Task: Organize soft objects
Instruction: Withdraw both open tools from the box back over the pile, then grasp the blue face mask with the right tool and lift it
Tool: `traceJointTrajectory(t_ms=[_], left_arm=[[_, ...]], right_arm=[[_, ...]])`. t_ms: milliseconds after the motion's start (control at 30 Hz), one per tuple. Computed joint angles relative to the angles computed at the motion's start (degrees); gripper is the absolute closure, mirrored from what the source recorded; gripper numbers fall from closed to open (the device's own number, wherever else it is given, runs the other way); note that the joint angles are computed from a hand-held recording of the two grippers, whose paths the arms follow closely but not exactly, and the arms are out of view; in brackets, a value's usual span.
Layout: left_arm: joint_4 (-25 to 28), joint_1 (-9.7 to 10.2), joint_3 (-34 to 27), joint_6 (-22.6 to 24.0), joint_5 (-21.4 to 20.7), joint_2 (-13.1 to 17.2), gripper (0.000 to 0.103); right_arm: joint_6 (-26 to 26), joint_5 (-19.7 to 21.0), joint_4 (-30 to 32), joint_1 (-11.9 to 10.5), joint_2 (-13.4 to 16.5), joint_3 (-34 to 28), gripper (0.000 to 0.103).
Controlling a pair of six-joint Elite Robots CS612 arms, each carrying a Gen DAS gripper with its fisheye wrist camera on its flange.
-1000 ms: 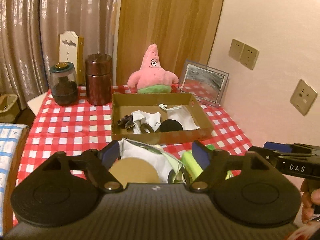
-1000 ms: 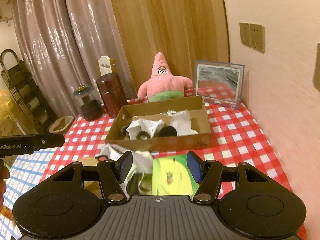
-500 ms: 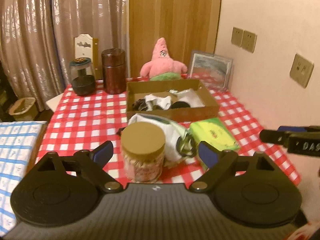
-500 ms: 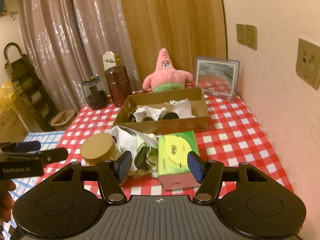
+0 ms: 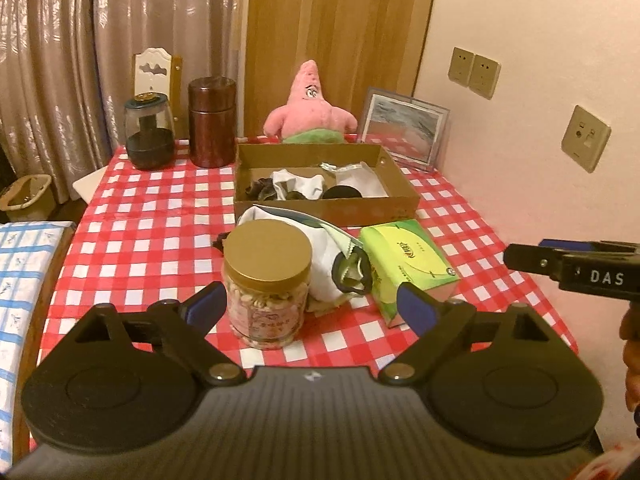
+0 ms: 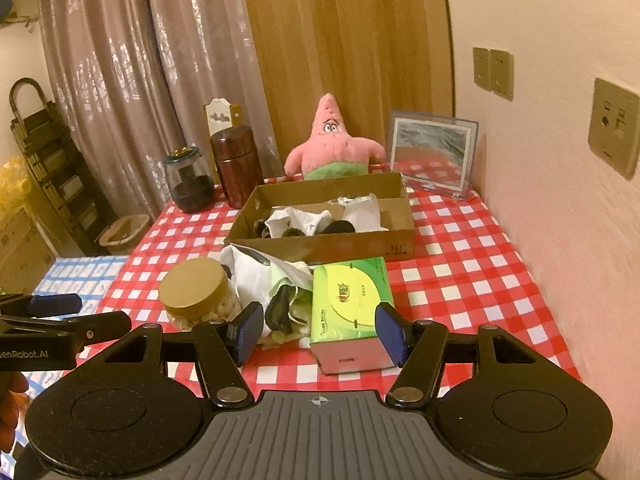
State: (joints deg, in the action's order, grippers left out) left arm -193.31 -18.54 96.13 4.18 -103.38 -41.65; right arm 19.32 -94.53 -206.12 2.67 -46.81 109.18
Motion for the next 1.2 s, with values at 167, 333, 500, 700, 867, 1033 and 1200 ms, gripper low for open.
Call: traceJointTrajectory(t_ms=[167, 333, 500, 700, 867, 1033, 1200], left_arm=[[2.5, 0.28, -1.4, 1.9, -0.3, 0.5, 0.012], [4.8, 0.85, -3.8, 3.2, -1.1, 1.6, 0.012], [7.3, 1.3, -7.1, 6.0, -1.5, 3.1, 0.012], [11.1, 1.8, -12.0, 9.6, -1.9, 5.1, 0.012], [15.2, 2.32, -17.1, 11.2, -2.4, 7.3, 0.012], [20.8, 2.77, -23.3, 14.8, -3.6, 9.9, 0.012], [24.4, 3.08, -28.9, 17.2, -3.8, 12.5, 0.012]], right_arm=[[-2.8, 1.5, 1.2, -0.5, 0.4, -1.2, 0.041], [-6.6, 3.8, 2.9, -1.1, 1.3, -3.1, 0.041], [-11.6, 7.4, 6.0, -2.1, 2.4, -6.0, 0.041], [-18.8, 9.9, 11.2, -2.8, 4.2, -10.5, 0.042], [-23.4, 12.1, 16.2, -3.4, 6.3, -15.4, 0.052], [-29.8, 14.8, 22.1, -3.7, 8.6, -20.6, 0.057], [-36.6, 16.4, 28.3, -3.7, 11.3, -26.0, 0.069]])
